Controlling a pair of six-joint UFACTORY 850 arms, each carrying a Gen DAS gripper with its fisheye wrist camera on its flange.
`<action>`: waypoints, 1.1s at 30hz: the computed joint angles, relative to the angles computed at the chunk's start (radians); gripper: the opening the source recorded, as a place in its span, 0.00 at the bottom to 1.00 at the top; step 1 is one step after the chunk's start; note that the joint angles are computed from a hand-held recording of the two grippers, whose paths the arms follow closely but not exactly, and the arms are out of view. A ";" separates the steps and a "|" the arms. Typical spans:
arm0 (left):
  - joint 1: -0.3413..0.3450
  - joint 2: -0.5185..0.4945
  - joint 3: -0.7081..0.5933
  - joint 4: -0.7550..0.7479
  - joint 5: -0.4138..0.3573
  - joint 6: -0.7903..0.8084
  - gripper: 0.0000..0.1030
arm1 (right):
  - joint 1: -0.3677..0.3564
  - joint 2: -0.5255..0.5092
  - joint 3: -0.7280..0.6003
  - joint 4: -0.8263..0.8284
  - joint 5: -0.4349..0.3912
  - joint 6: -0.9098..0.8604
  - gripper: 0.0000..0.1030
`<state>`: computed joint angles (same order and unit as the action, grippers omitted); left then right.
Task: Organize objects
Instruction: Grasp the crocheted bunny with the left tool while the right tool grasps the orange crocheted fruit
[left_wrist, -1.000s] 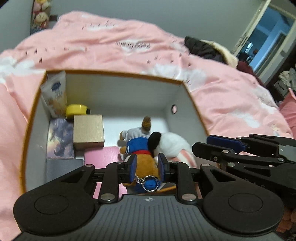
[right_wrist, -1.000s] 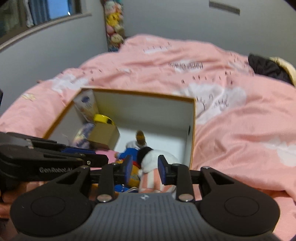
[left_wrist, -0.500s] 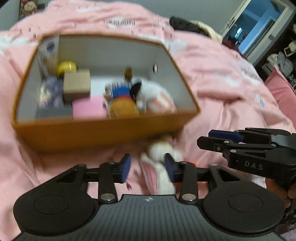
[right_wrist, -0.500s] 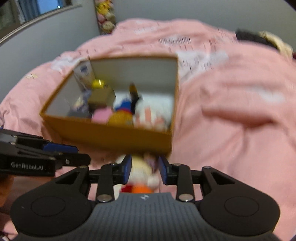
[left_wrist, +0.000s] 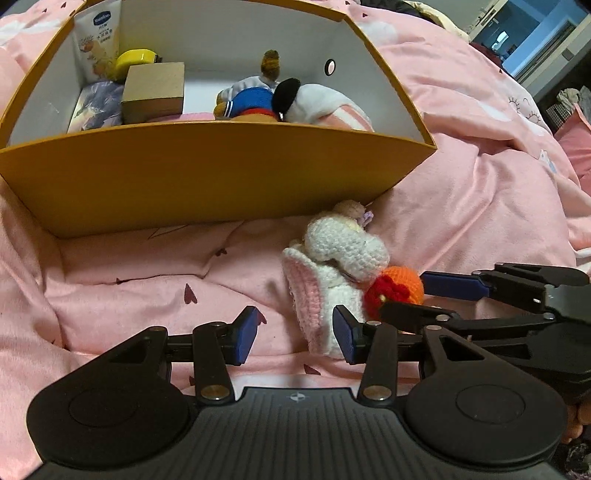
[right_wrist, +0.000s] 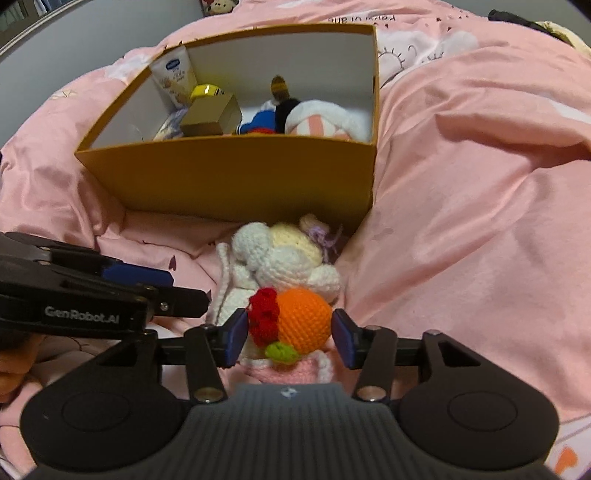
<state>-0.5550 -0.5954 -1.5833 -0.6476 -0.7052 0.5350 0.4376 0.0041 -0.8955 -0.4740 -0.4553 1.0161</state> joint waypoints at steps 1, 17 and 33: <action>0.000 -0.002 -0.002 0.001 -0.001 0.000 0.51 | -0.005 -0.005 -0.002 0.014 0.003 -0.017 0.51; -0.037 -0.108 -0.132 0.041 -0.121 -0.021 0.63 | -0.035 0.037 0.004 -0.117 -0.080 0.107 0.44; -0.058 -0.168 -0.191 0.071 -0.171 -0.080 0.52 | -0.061 -0.027 -0.017 -0.085 -0.066 0.026 0.46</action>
